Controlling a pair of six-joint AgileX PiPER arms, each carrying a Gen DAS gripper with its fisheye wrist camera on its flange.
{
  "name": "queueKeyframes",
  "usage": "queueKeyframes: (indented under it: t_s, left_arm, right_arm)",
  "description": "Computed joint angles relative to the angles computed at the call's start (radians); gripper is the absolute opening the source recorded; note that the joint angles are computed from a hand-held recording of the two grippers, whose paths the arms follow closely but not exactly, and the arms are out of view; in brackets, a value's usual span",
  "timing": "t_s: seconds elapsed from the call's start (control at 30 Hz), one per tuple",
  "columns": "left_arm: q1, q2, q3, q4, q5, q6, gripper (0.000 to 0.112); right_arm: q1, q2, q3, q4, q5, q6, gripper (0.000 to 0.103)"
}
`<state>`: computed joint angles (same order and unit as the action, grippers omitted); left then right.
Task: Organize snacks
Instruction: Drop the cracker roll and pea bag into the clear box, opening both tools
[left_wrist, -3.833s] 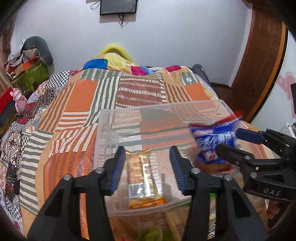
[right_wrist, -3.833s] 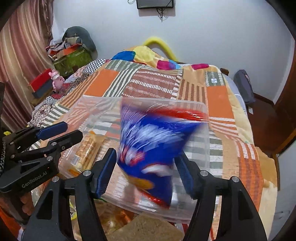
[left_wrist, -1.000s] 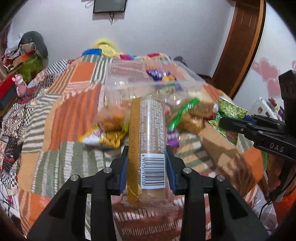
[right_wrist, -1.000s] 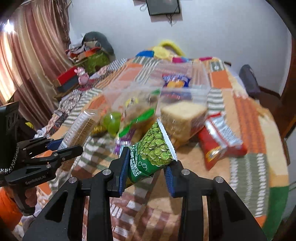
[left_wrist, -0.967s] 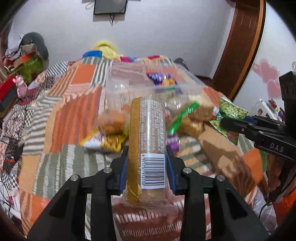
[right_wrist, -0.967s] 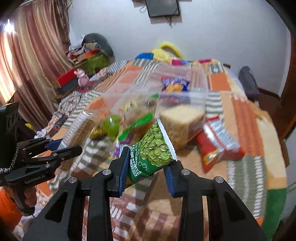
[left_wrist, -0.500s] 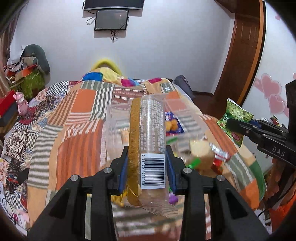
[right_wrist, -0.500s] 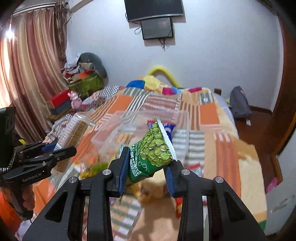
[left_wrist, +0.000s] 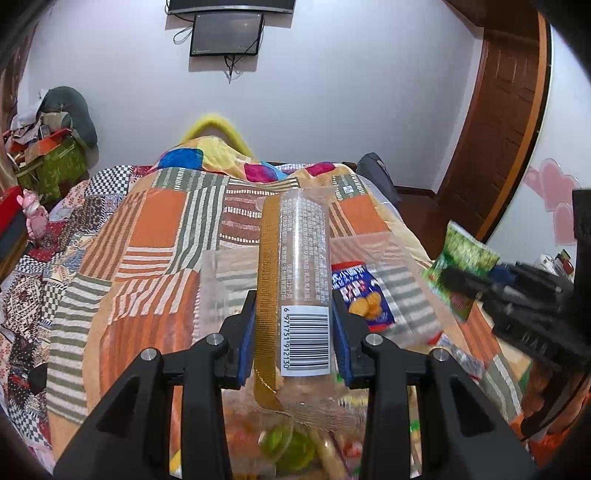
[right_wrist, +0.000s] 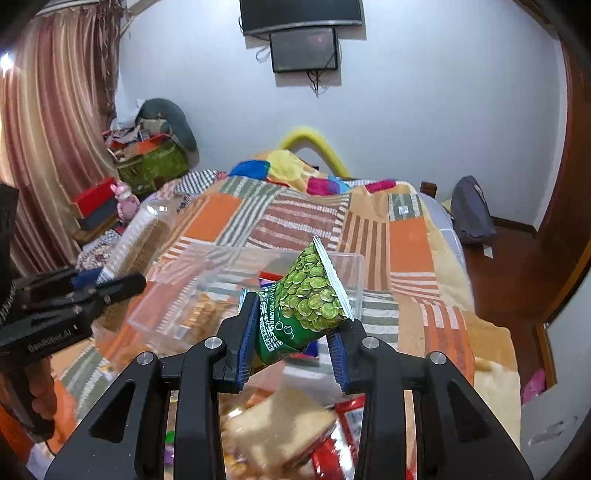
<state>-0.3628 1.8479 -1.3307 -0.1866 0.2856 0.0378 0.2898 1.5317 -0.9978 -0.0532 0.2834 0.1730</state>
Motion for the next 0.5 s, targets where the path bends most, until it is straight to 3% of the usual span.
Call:
queueKeyframes:
  t_s: [0.23,0.5]
  left_arm:
    - [-0.008,0.175,-0.177,0.03,0.068,-0.026,0.036]
    - [-0.029,0.282,-0.265,0.104,0.112,-0.092,0.036]
  right_arm:
    - [-0.037,0.12,-0.076,0.095,0.056,-0.137,0.032]
    - [-0.041,0.15,-0.085,0.115,0.094,-0.204,0.032]
